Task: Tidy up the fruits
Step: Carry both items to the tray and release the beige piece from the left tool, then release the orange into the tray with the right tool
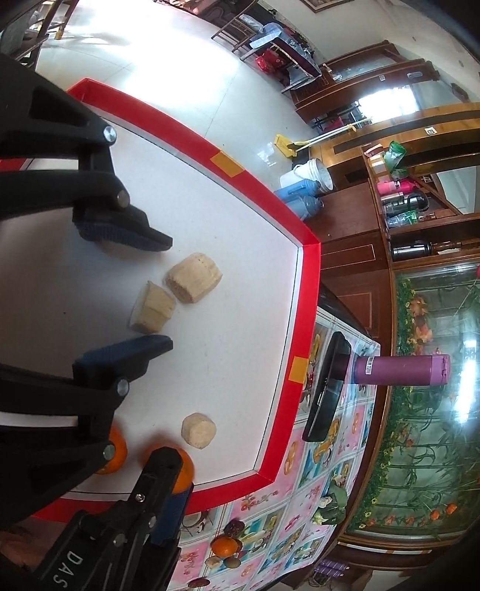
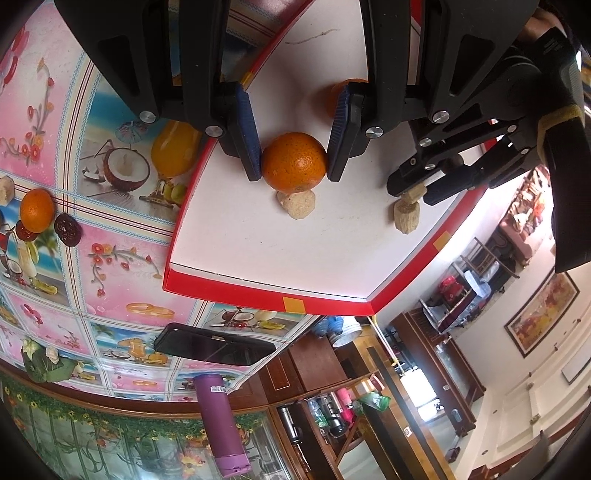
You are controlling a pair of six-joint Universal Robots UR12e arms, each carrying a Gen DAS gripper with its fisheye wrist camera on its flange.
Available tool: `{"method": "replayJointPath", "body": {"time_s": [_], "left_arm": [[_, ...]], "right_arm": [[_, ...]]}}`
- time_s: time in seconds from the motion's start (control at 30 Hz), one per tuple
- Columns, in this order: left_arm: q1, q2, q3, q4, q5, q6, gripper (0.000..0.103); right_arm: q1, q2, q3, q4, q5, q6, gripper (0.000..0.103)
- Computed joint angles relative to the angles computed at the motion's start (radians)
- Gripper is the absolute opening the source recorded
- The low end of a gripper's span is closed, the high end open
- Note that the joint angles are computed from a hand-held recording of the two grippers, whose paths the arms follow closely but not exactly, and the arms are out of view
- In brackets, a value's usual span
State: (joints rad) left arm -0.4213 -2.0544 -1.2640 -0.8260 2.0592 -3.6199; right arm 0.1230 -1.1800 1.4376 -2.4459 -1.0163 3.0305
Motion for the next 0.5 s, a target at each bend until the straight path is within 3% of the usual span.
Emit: {"method": "replayJointPath", "body": {"time_s": [0.23,0.5], "left_arm": [[-0.004,-0.003,0.012,-0.009,0.017,-0.006,0.053],[-0.025,-0.018,0.047,0.011,0.033,0.028,0.061]], "right_arm": [[-0.017,-0.002,0.007,-0.02,0.054,0.025,0.039],[-0.062,-0.019,0.044,-0.13,0.061,0.104,0.039]]}}
